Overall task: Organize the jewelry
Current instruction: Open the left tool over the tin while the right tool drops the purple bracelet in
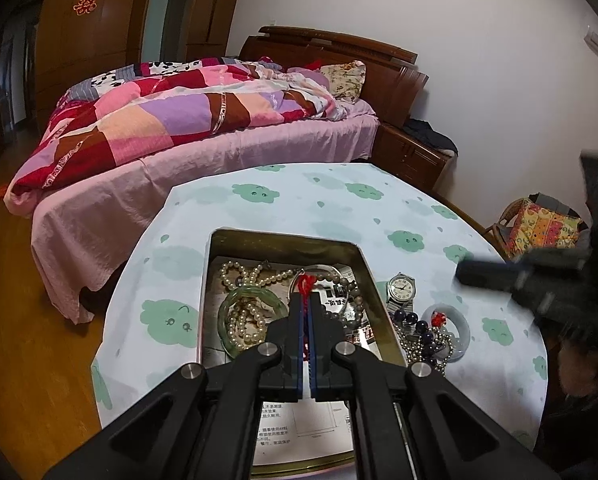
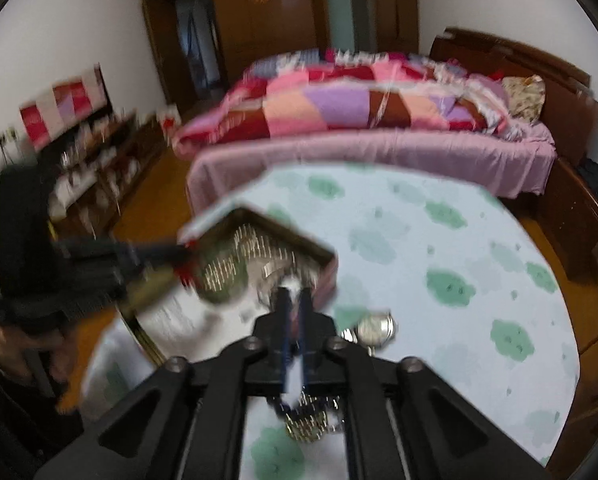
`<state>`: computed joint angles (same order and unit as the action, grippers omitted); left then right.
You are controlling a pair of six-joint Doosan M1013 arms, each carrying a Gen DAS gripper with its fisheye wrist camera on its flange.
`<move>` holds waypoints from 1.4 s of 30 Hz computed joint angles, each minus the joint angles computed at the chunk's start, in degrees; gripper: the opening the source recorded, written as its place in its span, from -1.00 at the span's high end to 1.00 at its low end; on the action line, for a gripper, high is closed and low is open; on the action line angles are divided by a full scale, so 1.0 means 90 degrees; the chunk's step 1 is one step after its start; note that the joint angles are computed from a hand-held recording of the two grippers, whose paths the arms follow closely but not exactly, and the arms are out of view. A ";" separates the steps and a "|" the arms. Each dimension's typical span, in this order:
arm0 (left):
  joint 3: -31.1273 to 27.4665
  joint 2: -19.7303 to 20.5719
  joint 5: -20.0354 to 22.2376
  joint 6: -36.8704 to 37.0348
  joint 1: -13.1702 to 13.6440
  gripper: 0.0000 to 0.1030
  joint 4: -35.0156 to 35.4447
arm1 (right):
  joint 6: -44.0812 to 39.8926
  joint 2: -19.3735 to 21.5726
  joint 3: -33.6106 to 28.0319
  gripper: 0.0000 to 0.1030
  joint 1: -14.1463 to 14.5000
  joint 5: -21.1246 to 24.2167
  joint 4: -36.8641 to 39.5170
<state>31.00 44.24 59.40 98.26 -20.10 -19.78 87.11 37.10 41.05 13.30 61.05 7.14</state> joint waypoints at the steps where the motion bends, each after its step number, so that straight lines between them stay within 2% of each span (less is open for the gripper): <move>1: 0.0012 -0.0004 -0.0008 -0.0002 0.0003 1.00 -0.0010 | -0.0043 0.0004 0.0051 0.56 0.0040 0.0083 -0.0200; 3: 0.0035 -0.0004 -0.0030 -0.0036 0.0009 1.00 -0.0031 | -0.0102 0.0027 0.0169 0.56 0.0096 0.0352 -0.0523; 5: 0.0020 0.0016 -0.0023 -0.0084 -0.0005 1.00 0.0039 | 0.0105 0.0052 0.0301 0.39 0.0081 0.0498 -0.0679; 6: 0.0023 0.0022 -0.0024 -0.0103 -0.0015 1.00 0.0075 | 0.0232 0.0042 0.0366 0.18 0.0080 0.0456 -0.0821; 8: 0.0004 0.0048 0.0022 -0.0118 -0.0024 1.00 0.0074 | 0.0415 0.0076 0.0414 0.12 0.0064 0.0373 -0.1011; 11: -0.0026 0.0075 0.0095 -0.0100 -0.0040 1.00 0.0100 | 0.0438 0.0234 0.0238 0.28 -0.0003 0.0524 -0.0795; 12: -0.0034 0.0082 0.0112 -0.0097 -0.0039 1.00 0.0092 | 0.0428 0.0232 0.0263 0.29 -0.0014 0.0434 -0.0779; 14: -0.0055 0.0097 0.0144 -0.0096 -0.0037 1.00 0.0094 | 0.0418 0.0296 0.0151 0.71 -0.0062 0.0546 -0.0544; 15: -0.0047 0.0094 0.0146 -0.0103 -0.0035 1.00 0.0093 | 0.0425 0.0322 0.0104 0.69 -0.0070 0.0644 -0.0518; 17: -0.0040 0.0087 0.0132 -0.0099 -0.0032 1.00 0.0091 | 0.0314 0.0224 0.0262 0.70 -0.0038 0.0519 -0.0582; 23: -0.0001 0.0034 -0.0006 -0.0142 -0.0012 1.00 0.0170 | 0.0497 -0.0286 0.0772 0.71 0.0027 -0.0343 -0.0734; 29: -0.0134 0.0088 -0.0011 -0.0150 0.0008 1.00 0.0184 | 0.0278 -0.0365 0.0551 0.71 0.0315 -0.0743 -0.1356; 37: -0.0526 0.0320 0.0091 -0.0200 0.0018 1.00 0.0422 | -0.0029 0.0097 -0.0184 0.72 0.0334 -0.0669 -0.0865; 42: -0.0575 0.0414 0.0214 -0.0330 -0.0005 0.99 0.0649 | -0.0196 0.0433 -0.0492 0.72 0.0331 -0.0287 -0.0448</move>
<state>25.82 47.96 61.32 95.28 -20.15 -13.94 85.35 41.00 36.62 16.28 58.47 3.10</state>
